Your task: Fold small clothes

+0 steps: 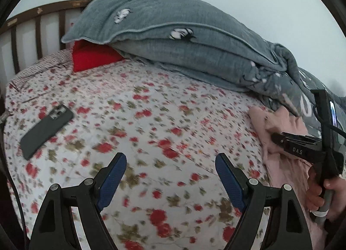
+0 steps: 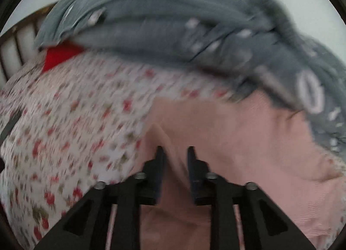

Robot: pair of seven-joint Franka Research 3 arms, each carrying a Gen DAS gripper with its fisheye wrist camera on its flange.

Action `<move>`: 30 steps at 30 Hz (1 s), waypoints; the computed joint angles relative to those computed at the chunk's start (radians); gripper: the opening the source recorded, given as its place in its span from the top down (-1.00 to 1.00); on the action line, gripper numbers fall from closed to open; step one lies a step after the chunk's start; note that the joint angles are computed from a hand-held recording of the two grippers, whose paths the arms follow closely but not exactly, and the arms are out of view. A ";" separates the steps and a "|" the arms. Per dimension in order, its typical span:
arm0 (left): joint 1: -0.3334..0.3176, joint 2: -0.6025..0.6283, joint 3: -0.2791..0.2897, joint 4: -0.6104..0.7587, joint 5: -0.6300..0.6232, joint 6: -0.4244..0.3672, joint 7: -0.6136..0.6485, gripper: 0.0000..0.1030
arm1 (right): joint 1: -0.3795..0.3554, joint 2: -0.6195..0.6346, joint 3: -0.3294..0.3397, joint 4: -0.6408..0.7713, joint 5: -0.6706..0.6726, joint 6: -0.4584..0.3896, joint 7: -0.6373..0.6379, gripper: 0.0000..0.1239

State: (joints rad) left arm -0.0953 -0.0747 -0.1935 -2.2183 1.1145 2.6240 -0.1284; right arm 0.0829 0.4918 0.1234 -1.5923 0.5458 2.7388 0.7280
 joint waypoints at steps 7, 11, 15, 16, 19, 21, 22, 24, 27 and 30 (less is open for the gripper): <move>-0.042 0.055 -0.010 0.026 -0.069 0.105 0.089 -0.62 | -0.169 -0.220 0.007 -0.184 0.280 -0.147 -0.192 -0.03; -0.070 0.042 -0.018 0.002 -0.127 0.152 0.139 -0.62 | -0.182 -0.354 -0.094 -0.343 0.292 -0.105 -0.262 -0.04; -0.095 0.009 -0.030 -0.055 -0.262 0.237 0.234 -0.62 | -0.197 -0.478 -0.191 -0.530 0.315 -0.025 -0.360 -0.04; -0.101 0.002 -0.033 -0.068 -0.305 0.251 0.266 -0.62 | -0.212 -0.496 -0.220 -0.556 0.314 -0.063 -0.354 -0.04; -0.139 -0.020 -0.046 -0.120 -0.473 0.299 0.384 -0.62 | -0.255 -0.514 -0.288 -0.585 0.313 -0.256 -0.315 -0.04; -0.160 -0.031 -0.054 -0.147 -0.565 0.313 0.433 -0.62 | -0.283 -0.517 -0.317 -0.597 0.347 -0.376 -0.319 -0.04; -0.174 -0.035 -0.054 -0.163 -0.622 0.329 0.461 -0.61 | -0.296 -0.525 -0.327 -0.611 0.379 -0.422 -0.335 -0.04; -0.196 -0.036 -0.052 -0.185 -0.713 0.356 0.512 -0.59 | -0.306 -0.545 -0.334 -0.647 0.435 -0.477 -0.374 -0.04; -0.181 -0.023 -0.089 -0.180 -0.690 0.333 0.466 -0.59 | -0.280 -0.593 -0.305 -0.735 0.452 -0.380 -0.448 -0.04; -0.163 -0.015 -0.119 -0.150 -0.573 0.264 0.343 -0.50 | -0.233 -0.642 -0.277 -0.824 0.466 -0.186 -0.530 0.08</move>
State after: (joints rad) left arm -0.2587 -0.0902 -0.3130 -2.3686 0.5411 2.8880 0.2141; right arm -0.1505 -0.1505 -0.1535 -2.4165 1.0123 2.5532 0.1978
